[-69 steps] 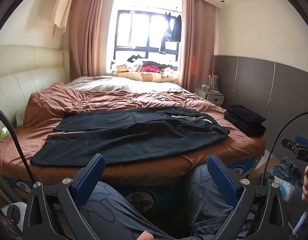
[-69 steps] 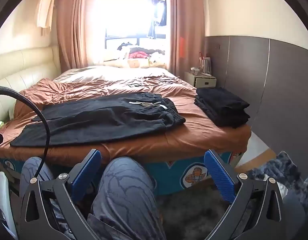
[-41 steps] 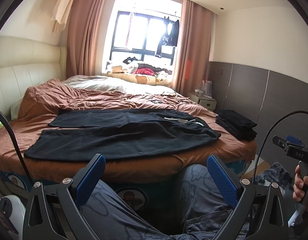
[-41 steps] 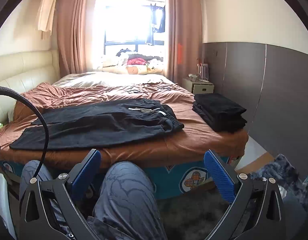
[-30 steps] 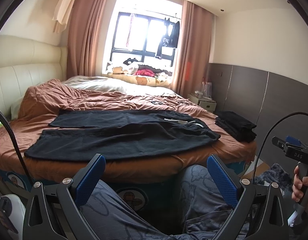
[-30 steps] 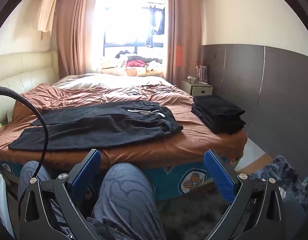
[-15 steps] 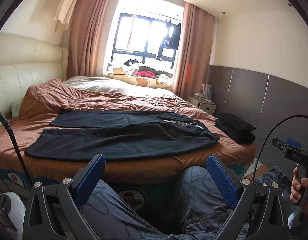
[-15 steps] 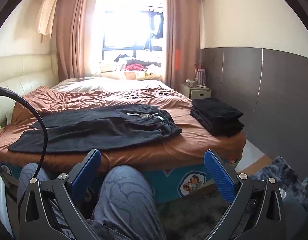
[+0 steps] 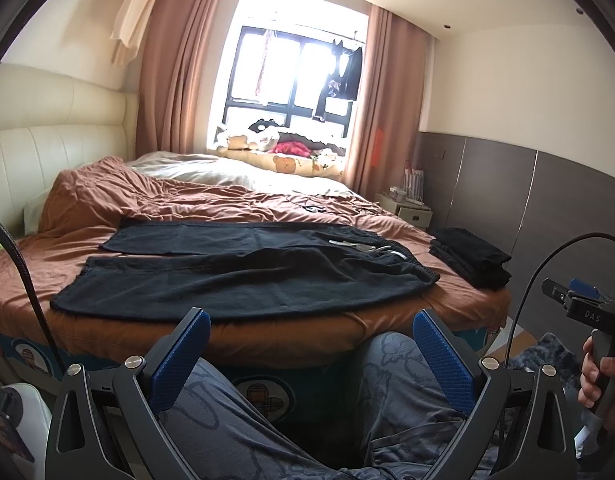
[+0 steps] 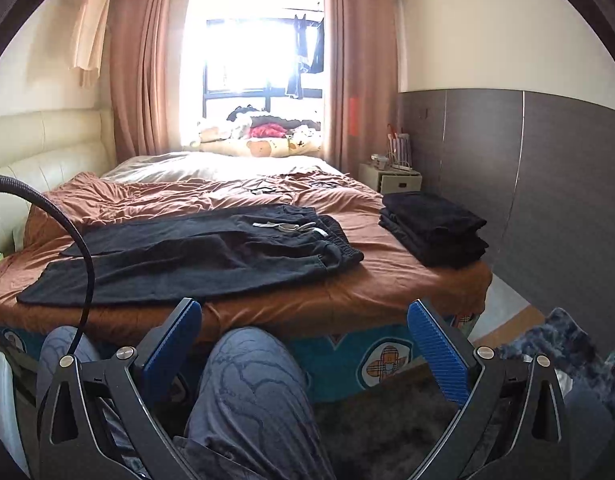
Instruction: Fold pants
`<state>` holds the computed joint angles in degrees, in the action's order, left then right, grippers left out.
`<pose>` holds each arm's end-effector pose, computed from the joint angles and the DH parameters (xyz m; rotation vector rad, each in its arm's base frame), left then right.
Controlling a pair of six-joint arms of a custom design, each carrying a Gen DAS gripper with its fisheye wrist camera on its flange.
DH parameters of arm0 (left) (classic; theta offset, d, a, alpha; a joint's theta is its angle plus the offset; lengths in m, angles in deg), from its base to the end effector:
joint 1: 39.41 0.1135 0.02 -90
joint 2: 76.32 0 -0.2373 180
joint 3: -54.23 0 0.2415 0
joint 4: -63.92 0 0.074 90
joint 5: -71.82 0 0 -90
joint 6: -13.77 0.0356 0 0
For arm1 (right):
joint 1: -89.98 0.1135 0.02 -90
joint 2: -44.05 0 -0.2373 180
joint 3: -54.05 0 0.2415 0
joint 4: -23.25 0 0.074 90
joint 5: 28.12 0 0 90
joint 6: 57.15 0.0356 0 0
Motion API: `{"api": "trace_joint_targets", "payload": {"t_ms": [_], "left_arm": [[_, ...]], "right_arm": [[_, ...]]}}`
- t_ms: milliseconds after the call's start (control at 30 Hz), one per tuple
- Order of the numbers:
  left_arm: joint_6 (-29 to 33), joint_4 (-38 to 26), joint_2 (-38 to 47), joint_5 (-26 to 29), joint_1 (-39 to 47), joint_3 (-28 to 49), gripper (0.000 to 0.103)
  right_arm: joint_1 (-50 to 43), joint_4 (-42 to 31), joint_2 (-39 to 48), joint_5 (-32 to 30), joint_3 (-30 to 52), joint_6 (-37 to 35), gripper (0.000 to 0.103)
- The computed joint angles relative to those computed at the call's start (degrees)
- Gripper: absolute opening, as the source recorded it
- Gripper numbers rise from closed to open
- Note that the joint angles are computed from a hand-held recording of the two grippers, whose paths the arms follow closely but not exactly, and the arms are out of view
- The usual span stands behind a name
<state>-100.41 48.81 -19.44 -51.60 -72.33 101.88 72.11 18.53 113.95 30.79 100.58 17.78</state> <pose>0.1980 -0.1048 0.2308 -0.2207 1.9102 -0.0843 0.2458 -0.0599 0.1914 -0.2795 1.9711 0.1899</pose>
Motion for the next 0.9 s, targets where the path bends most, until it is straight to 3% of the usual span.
{"api": "trace_joint_targets", "payload": {"t_ms": [533, 900], "left_arm": [[-0.78, -0.69, -3.19, 1.69, 3.82, -2.2, 0.103], [-1.11, -3.18, -6.96, 5.89, 13.82, -4.18, 0.102]], "right_arm": [[1.42, 0.15, 0.99, 1.07, 0.7, 0.18, 0.103], [4.27, -3.16, 6.49, 2.37, 9.33, -0.25, 0.103]]}}
